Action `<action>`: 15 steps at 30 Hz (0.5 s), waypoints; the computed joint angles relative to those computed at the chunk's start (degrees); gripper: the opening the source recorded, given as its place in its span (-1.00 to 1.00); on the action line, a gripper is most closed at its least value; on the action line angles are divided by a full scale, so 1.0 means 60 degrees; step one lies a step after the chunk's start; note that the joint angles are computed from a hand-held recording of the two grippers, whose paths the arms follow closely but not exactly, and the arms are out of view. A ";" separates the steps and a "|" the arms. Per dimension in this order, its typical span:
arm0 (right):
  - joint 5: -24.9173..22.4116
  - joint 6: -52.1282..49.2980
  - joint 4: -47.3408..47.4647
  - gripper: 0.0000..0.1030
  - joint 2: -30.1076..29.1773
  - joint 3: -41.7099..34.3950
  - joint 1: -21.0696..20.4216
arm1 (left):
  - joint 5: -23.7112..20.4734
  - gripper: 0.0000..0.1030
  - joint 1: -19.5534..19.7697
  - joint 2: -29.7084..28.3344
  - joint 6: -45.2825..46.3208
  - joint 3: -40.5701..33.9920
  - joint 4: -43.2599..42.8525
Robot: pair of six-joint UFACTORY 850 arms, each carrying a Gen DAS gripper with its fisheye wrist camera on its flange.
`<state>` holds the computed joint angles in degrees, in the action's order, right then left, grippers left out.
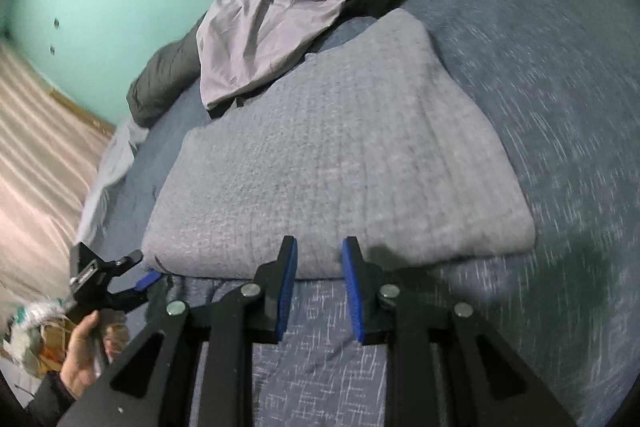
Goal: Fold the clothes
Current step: 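Move both open grippers over the folded sweatshirt toward its side edge, then grasp the side edge of the grey sweatshirt with the left gripper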
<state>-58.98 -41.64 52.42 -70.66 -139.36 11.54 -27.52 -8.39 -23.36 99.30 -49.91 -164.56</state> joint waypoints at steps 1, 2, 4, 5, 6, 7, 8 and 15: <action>0.0137 -0.0173 0.0246 -0.56 0.0196 0.0395 -0.0036 | -0.0081 0.26 -0.0009 -0.0059 0.0136 -0.0025 -0.0236; 0.0261 -0.0343 0.0493 -0.56 0.0378 0.0766 -0.0071 | -0.0099 0.27 -0.0017 -0.0136 0.0213 -0.0081 -0.0425; 0.0476 -0.0773 0.1066 -0.56 0.0740 0.1526 -0.0138 | -0.0150 0.28 -0.0032 -0.0269 0.0299 -0.0151 -0.0751; 0.0560 -0.1000 0.1347 -0.56 0.0903 0.1876 -0.0165 | -0.0195 0.28 -0.0040 -0.0329 0.0199 -0.0151 -0.0825; 0.0624 -0.1165 0.1500 -0.56 0.1019 0.2116 -0.0173 | -0.0197 0.29 -0.0075 -0.0375 0.0092 -0.0142 -0.0873; 0.0703 -0.1370 0.1627 -0.56 0.1140 0.2363 -0.0170 | -0.0199 0.29 -0.0110 -0.0420 -0.0017 -0.0134 -0.0917; 0.0769 -0.1576 0.1713 -0.56 0.1231 0.2549 -0.0163 | -0.0200 0.29 -0.0145 -0.0464 -0.0115 -0.0127 -0.0963; 0.0725 -0.2233 0.2131 -0.56 0.1397 0.2958 -0.0172 | -0.0426 0.30 -0.0239 -0.0484 0.0999 -0.0064 -0.2174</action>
